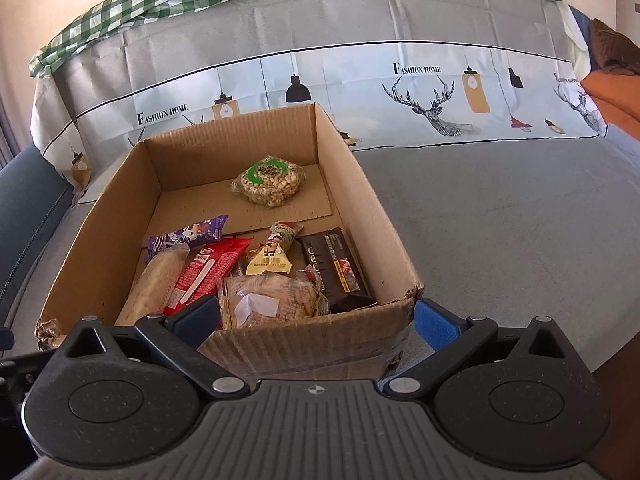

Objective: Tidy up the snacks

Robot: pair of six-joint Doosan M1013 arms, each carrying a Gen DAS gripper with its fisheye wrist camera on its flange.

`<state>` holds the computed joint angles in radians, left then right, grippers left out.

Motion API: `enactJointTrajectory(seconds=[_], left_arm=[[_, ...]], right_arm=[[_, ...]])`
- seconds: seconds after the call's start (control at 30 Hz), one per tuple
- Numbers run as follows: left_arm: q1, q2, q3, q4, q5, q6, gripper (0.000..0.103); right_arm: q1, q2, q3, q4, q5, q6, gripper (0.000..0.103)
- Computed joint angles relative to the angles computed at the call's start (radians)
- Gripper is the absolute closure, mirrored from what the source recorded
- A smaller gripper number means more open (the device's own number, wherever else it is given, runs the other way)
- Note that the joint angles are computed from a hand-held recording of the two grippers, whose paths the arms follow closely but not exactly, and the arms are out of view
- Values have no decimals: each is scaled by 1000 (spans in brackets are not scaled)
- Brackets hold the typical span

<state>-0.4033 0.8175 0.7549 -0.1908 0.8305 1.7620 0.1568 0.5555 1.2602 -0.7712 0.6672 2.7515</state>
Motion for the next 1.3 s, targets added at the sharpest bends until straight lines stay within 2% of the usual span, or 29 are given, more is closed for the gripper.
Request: enactJointTrajectory(seconds=[1.3], left_arm=[[-5, -5, 16, -13, -20, 47, 0]], right_arm=[[1, 2, -2, -3, 0, -4, 1]])
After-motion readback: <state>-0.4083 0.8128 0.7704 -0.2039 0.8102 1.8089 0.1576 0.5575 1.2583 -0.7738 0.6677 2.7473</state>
